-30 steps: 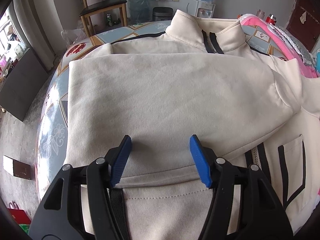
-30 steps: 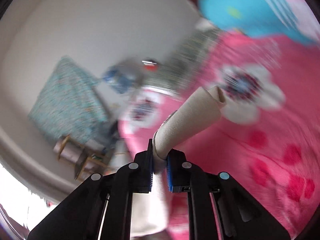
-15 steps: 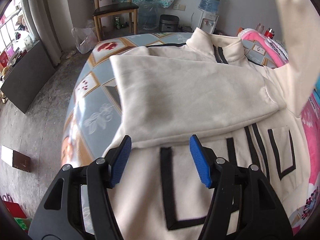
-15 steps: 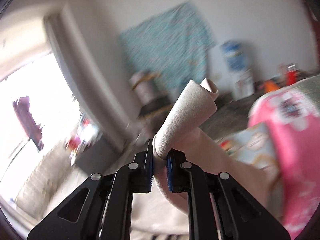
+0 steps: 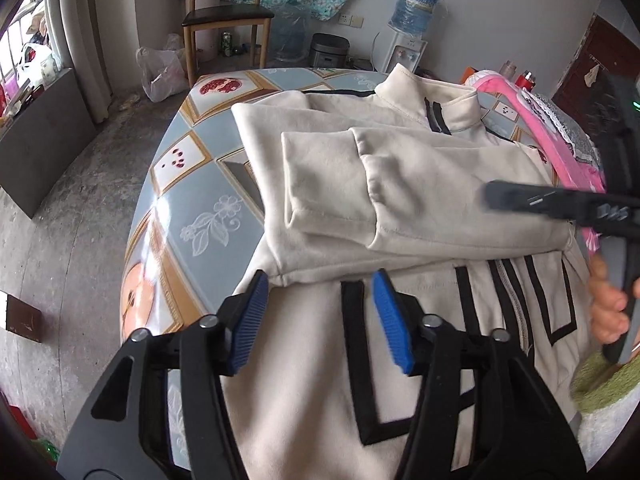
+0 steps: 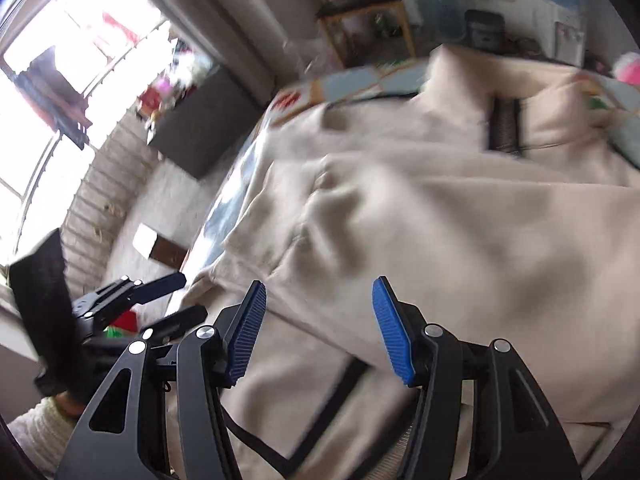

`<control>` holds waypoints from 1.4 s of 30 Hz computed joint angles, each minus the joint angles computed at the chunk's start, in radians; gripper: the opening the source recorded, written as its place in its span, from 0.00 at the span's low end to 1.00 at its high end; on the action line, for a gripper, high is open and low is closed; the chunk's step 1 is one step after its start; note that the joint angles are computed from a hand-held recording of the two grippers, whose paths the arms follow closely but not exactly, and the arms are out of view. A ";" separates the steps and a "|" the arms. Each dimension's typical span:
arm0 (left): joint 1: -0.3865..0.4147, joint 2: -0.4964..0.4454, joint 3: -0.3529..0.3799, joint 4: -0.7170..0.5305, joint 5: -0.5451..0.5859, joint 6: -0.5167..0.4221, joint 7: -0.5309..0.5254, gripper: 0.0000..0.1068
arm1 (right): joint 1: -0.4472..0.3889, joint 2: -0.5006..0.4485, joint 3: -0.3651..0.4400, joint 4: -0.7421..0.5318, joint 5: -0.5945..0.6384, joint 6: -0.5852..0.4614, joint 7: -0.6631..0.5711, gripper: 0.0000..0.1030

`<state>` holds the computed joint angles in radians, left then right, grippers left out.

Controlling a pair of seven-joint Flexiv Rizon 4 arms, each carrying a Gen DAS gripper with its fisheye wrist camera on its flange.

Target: Fold large clothes

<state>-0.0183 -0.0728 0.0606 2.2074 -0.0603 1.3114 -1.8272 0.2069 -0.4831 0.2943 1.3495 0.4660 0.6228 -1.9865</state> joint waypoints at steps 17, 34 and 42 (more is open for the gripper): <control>-0.067 -0.212 0.061 -0.285 0.151 -0.177 -0.132 0.08 | -0.193 -0.388 -0.116 -0.537 -0.116 -0.117 0.424 0.42; -0.054 -0.205 0.056 -0.272 0.200 -0.151 -0.153 0.06 | -0.140 -0.432 -0.121 -0.517 -0.267 0.027 0.405 0.05; -0.033 -0.167 0.043 -0.217 0.139 -0.112 -0.099 0.07 | -0.209 -0.264 -0.046 -0.327 -0.149 0.125 0.301 0.44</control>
